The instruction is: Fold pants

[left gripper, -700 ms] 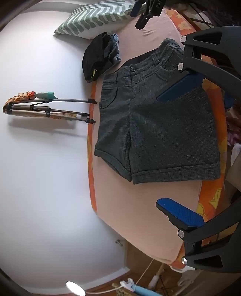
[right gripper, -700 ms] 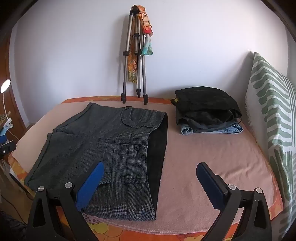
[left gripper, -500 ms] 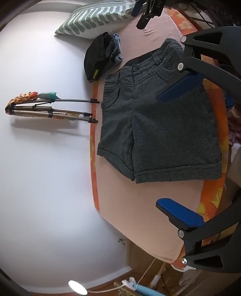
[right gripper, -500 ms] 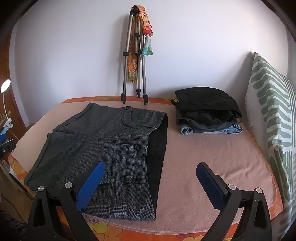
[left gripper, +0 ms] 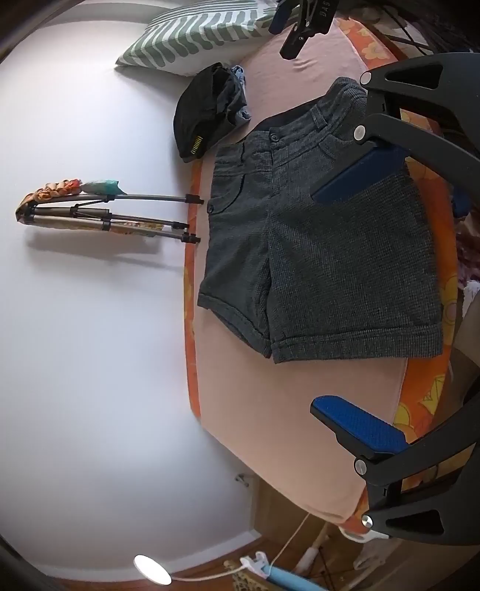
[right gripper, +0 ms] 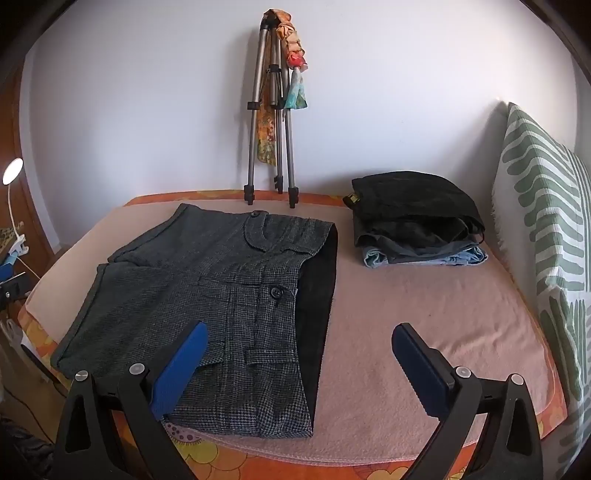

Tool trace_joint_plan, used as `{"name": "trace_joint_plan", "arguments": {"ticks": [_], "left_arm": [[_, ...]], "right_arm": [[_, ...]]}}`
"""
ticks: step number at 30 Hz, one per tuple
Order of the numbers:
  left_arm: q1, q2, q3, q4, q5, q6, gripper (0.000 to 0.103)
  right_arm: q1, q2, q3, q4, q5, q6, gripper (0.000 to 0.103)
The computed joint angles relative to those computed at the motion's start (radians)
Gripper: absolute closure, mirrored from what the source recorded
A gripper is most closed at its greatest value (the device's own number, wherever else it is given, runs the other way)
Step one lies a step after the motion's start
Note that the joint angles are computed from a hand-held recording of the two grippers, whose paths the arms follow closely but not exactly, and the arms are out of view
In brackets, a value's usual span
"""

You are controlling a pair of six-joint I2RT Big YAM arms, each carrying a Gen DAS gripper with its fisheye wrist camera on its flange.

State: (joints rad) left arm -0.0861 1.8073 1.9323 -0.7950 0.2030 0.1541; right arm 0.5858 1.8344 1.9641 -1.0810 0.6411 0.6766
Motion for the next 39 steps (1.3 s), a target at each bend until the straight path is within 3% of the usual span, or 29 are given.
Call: {"name": "trace_joint_plan", "arguments": {"ticks": [39], "left_arm": [[0.001, -0.007, -0.019, 0.016, -0.006, 0.000, 0.000]], "right_arm": [[0.001, 0.001, -0.002, 0.003, -0.021, 0.001, 0.002]]}}
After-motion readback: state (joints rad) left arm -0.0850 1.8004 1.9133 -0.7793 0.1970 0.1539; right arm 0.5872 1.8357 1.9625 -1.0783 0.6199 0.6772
